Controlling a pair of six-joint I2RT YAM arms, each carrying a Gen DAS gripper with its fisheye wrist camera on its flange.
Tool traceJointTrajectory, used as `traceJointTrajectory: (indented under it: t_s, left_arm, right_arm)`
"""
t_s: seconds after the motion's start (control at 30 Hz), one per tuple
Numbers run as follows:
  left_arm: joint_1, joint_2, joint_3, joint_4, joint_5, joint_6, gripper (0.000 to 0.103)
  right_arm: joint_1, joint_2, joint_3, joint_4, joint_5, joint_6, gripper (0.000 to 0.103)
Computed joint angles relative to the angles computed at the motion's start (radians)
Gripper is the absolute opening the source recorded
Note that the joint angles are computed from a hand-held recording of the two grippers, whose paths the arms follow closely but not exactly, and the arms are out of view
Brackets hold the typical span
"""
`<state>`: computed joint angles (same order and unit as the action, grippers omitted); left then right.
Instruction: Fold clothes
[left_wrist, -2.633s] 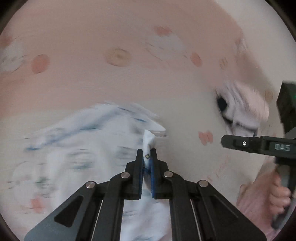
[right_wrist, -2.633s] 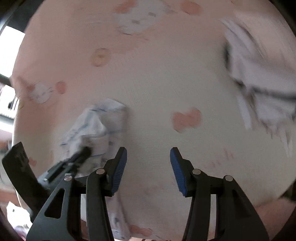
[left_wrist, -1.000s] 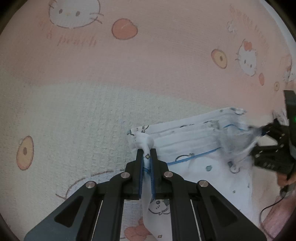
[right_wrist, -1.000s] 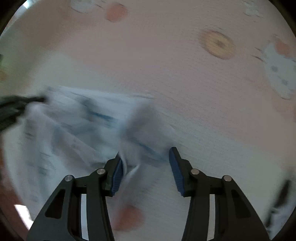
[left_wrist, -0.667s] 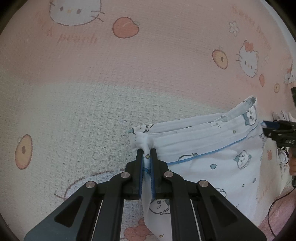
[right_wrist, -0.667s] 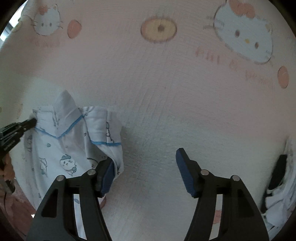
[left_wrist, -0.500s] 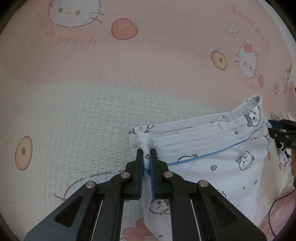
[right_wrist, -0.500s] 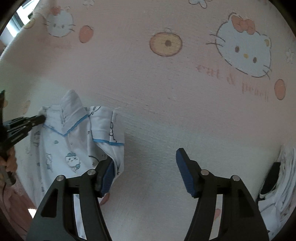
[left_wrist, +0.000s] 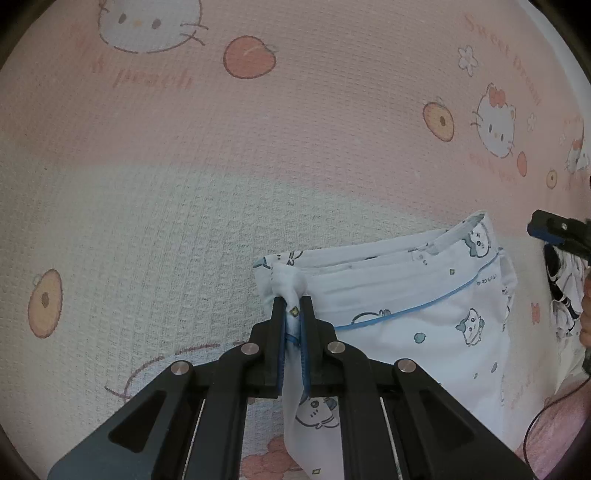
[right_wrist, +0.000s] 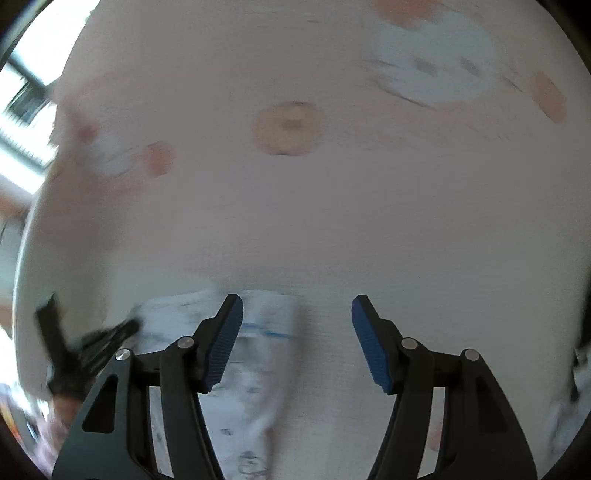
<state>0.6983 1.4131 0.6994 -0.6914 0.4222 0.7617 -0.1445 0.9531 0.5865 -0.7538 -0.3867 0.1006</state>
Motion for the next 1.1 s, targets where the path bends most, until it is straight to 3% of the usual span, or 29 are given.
traceJointTrajectory:
  t_s: [0.07,0.13,0.3,0.33,0.37,0.4,0.43,0.53,0.6,0.7,0.77,0.83,0.9,1.0,1.1]
  left_arm:
    - [-0.007,-0.004,-0.001,0.004,0.009,-0.014,0.007]
    - [0.023,-0.002,0.008,-0.014,0.031,0.016,0.007]
    - [0.09,0.002,0.024,-0.058,0.062,0.103,0.007]
    - [0.095,-0.004,0.025,-0.068,0.062,0.111,0.007]
    - [0.079,-0.012,0.016,-0.06,0.053,0.09,0.007]
    - [0.012,-0.028,-0.008,-0.019,0.049,0.018,0.007]
    - [-0.009,-0.03,-0.002,-0.018,0.047,-0.007,0.007]
    - [-0.037,-0.066,-0.017,-0.015,0.06,-0.047,0.007]
    - [-0.062,-0.06,-0.006,-0.003,0.081,-0.085,0.007]
    - [-0.07,-0.04,0.008,0.003,0.088,-0.102,0.007]
    - [-0.081,0.006,0.006,0.038,0.052,-0.128,0.009]
    - [-0.087,0.061,0.013,0.064,0.015,-0.16,0.013]
    - [-0.055,0.077,0.042,0.049,0.033,-0.164,0.027]
    - [-0.007,0.031,0.071,0.012,0.101,-0.144,0.033]
    - [0.028,-0.059,0.089,-0.055,0.172,-0.051,0.033]
  right_arm:
    - [0.195,-0.044,-0.025,0.036,0.081,0.038,0.069]
    - [0.387,0.016,-0.04,0.129,0.186,0.096,0.072]
    - [0.581,0.141,-0.109,0.272,0.408,0.154,0.072]
    - [0.568,0.154,-0.123,0.307,0.399,0.163,0.066]
    - [0.548,0.151,-0.141,0.335,0.38,0.166,0.051]
    - [0.52,0.135,-0.162,0.359,0.352,0.162,0.041]
    - [0.506,0.107,-0.174,0.362,0.344,0.155,0.023]
    - [0.464,-0.009,-0.172,0.294,0.342,0.125,0.015]
    - [0.387,-0.096,-0.157,0.223,0.298,0.097,0.015]
    - [0.303,-0.09,-0.143,0.185,0.269,0.092,0.016]
    - [0.254,-0.069,-0.134,0.169,0.257,0.093,0.023]
    - [0.215,0.058,-0.145,0.223,0.309,0.092,0.032]
    - [0.161,0.141,-0.164,0.285,0.327,0.069,0.032]
    - [0.15,0.078,-0.115,0.195,0.353,0.076,0.037]
    - [0.247,-0.038,-0.103,0.18,0.416,0.083,0.038]
